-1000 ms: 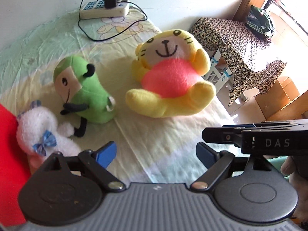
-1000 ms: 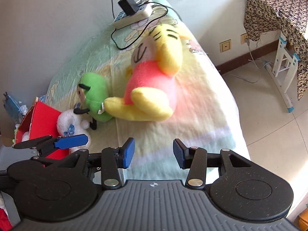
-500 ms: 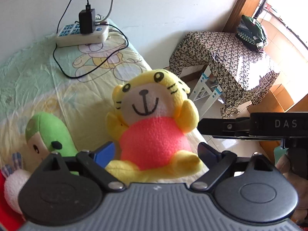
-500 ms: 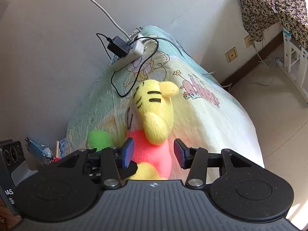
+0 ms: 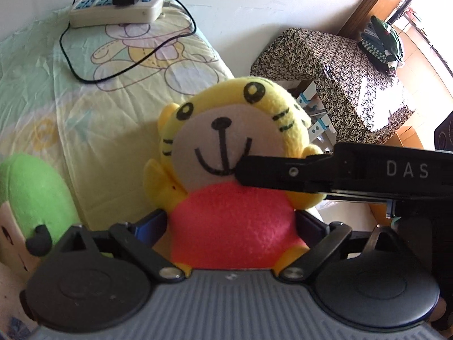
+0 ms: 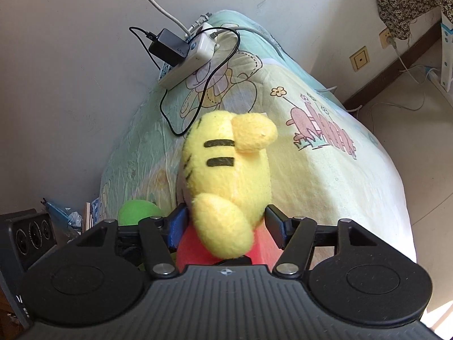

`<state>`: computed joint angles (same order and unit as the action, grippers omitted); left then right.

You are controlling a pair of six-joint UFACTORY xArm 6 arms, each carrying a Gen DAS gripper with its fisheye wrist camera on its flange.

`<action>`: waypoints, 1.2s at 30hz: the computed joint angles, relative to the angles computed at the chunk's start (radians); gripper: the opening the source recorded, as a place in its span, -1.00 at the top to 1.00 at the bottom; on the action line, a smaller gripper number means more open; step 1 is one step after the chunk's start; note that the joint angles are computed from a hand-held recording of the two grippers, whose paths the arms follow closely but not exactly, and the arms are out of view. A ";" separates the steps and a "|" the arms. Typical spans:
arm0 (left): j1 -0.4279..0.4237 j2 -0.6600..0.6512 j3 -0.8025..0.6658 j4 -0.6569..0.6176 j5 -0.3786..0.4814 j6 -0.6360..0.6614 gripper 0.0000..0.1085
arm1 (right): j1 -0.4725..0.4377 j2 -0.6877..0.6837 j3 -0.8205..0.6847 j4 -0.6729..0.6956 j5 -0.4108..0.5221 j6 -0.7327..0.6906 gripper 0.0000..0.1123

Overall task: Organize objects
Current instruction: 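Close the right gripper on the yellow tiger's body, then lift the yellow tiger with the right gripper and carry it over the red box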

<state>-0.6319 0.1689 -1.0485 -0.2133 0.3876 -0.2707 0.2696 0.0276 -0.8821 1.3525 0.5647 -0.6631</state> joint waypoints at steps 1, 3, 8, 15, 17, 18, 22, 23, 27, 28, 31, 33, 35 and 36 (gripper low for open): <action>0.004 0.010 -0.006 0.000 0.002 -0.002 -0.76 | -0.001 0.015 -0.011 0.009 0.016 -0.009 -0.17; 0.011 0.032 -0.021 -0.007 0.015 -0.002 -0.76 | 0.004 0.037 -0.029 0.032 0.045 -0.028 -0.16; 0.017 0.038 -0.019 -0.043 0.007 0.022 -0.72 | 0.024 0.034 -0.034 0.033 0.029 -0.062 -0.09; -0.002 -0.003 0.009 0.044 0.008 -0.031 -0.52 | 0.039 -0.039 0.020 0.001 0.001 -0.063 -0.04; -0.009 -0.021 0.026 0.056 0.004 -0.039 -0.50 | 0.043 -0.064 0.040 -0.010 -0.007 -0.058 -0.04; -0.012 -0.029 0.034 0.048 0.003 -0.031 -0.48 | 0.046 -0.078 0.051 -0.017 -0.011 -0.053 -0.04; -0.030 -0.070 0.075 0.026 -0.009 -0.024 -0.48 | 0.058 -0.138 0.101 -0.039 -0.027 -0.034 -0.04; -0.035 -0.081 0.087 0.029 -0.012 -0.027 -0.48 | 0.059 -0.152 0.113 -0.044 -0.029 -0.029 -0.04; -0.061 -0.124 0.128 0.056 -0.015 -0.057 -0.48 | 0.071 -0.216 0.168 -0.070 -0.038 0.006 -0.04; -0.067 -0.134 0.137 0.061 -0.015 -0.062 -0.47 | 0.076 -0.233 0.183 -0.079 -0.042 0.015 -0.04; -0.087 -0.170 0.176 0.071 -0.017 -0.077 -0.47 | 0.090 -0.285 0.227 -0.106 -0.050 0.046 -0.04; -0.101 -0.200 0.207 0.083 -0.021 -0.093 -0.47 | 0.103 -0.320 0.256 -0.123 -0.054 0.067 -0.04; -0.114 -0.230 0.235 0.098 -0.017 -0.112 -0.47 | 0.117 -0.351 0.282 -0.143 -0.057 0.089 -0.04; -0.120 -0.245 0.248 0.106 -0.013 -0.122 -0.47 | 0.125 -0.367 0.294 -0.158 -0.058 0.103 -0.04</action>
